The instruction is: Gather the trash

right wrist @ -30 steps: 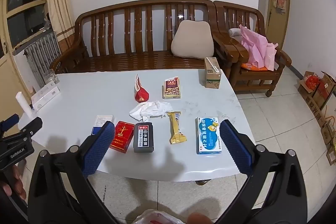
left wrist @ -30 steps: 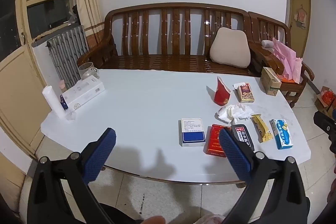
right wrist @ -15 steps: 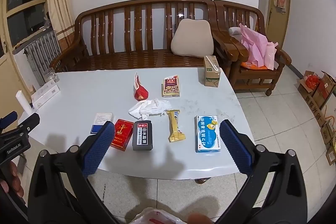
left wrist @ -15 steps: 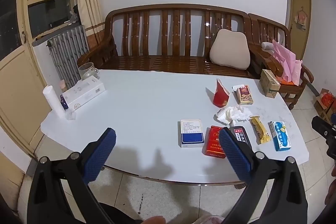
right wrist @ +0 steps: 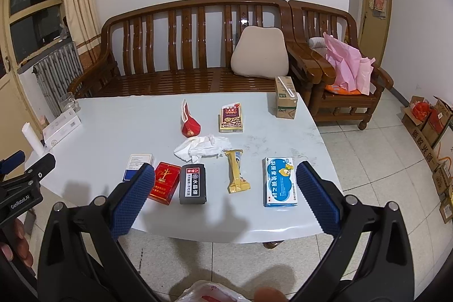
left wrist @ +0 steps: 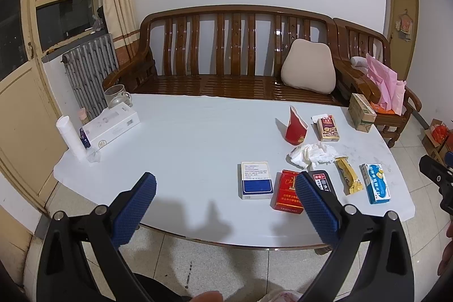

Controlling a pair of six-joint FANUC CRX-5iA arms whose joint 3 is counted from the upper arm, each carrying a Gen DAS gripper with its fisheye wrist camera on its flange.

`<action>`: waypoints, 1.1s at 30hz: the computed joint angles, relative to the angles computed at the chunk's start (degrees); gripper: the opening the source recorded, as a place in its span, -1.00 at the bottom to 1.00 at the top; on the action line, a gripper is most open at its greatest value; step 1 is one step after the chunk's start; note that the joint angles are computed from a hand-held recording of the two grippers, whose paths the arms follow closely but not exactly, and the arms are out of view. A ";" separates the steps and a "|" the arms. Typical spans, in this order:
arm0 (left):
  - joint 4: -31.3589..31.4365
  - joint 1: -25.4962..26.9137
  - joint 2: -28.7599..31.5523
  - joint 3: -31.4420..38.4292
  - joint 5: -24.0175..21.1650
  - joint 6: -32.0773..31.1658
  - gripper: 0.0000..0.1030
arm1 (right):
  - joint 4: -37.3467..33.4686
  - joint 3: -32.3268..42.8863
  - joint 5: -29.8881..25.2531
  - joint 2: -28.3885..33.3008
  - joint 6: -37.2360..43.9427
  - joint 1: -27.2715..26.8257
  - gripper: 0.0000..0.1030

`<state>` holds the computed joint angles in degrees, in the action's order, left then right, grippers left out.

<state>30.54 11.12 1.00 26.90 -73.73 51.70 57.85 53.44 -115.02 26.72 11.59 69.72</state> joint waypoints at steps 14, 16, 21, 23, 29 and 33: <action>0.14 0.09 -0.14 -0.21 0.13 0.03 0.87 | -0.08 -0.20 -0.04 -0.41 0.04 -0.09 0.90; 0.12 0.09 -0.15 -0.23 0.13 -0.09 0.87 | 0.30 0.19 -0.50 -0.08 0.64 -0.13 0.90; 0.12 0.17 -0.20 -0.34 0.17 -0.21 0.87 | -0.22 -1.30 0.09 -0.84 -0.61 0.00 0.90; 0.23 0.23 -0.17 -0.34 0.10 -0.21 0.87 | -0.37 -1.36 0.20 -0.92 -0.73 -0.04 0.90; -0.04 0.28 -0.06 -0.12 -0.01 -0.03 0.87 | -0.78 -2.36 0.36 -1.48 -1.22 -0.08 0.90; -0.07 0.31 0.06 -0.08 -0.02 -0.17 0.87 | -0.98 -3.05 0.47 -1.73 -1.65 -0.13 0.90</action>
<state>30.47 11.43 1.06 26.82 -73.74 51.54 56.87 50.39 -114.54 24.99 9.94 69.59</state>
